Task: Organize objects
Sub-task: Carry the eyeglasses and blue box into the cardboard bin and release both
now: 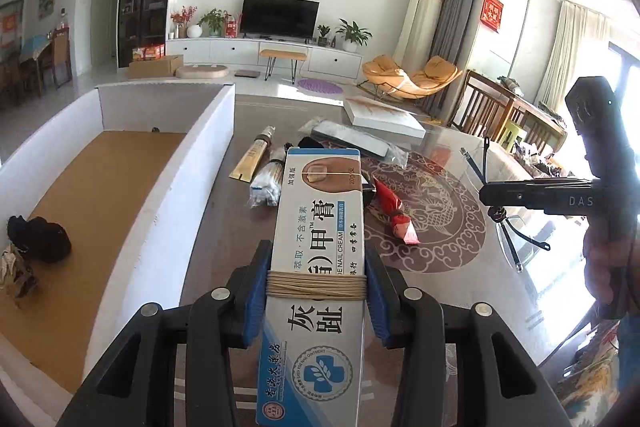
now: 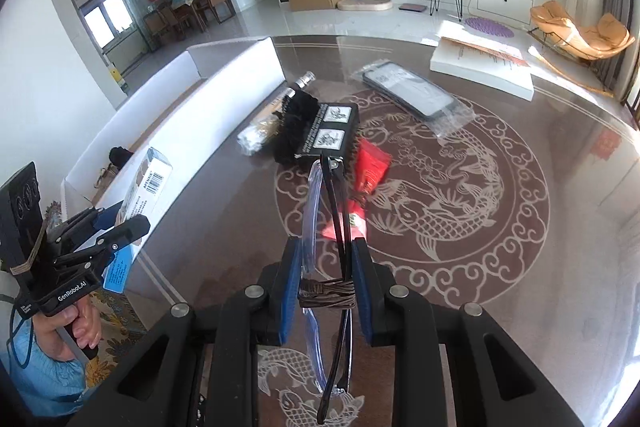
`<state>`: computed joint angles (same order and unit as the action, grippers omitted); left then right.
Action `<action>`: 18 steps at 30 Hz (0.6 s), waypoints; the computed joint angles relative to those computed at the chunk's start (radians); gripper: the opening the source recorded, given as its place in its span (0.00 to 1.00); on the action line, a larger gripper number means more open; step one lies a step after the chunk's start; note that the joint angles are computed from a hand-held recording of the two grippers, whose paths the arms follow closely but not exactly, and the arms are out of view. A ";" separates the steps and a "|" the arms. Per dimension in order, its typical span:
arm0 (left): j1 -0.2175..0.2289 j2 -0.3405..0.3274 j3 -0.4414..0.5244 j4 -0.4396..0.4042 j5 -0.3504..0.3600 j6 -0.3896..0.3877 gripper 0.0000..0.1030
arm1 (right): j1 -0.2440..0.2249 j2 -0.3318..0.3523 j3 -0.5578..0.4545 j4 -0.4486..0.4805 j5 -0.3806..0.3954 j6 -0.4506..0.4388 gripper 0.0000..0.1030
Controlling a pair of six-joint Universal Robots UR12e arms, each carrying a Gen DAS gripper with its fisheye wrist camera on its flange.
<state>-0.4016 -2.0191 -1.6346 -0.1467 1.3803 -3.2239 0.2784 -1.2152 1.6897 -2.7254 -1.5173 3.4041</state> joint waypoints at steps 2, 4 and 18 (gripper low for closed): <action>0.025 0.025 -0.011 0.012 0.006 -0.005 0.42 | 0.023 0.026 -0.051 -0.043 0.035 -0.006 0.25; 0.052 0.044 -0.015 0.001 0.027 -0.006 0.42 | 0.046 0.063 -0.114 -0.081 0.087 -0.004 0.25; 0.163 0.034 0.002 -0.305 0.383 -0.090 0.66 | 0.181 0.429 -0.663 0.120 0.315 0.058 0.55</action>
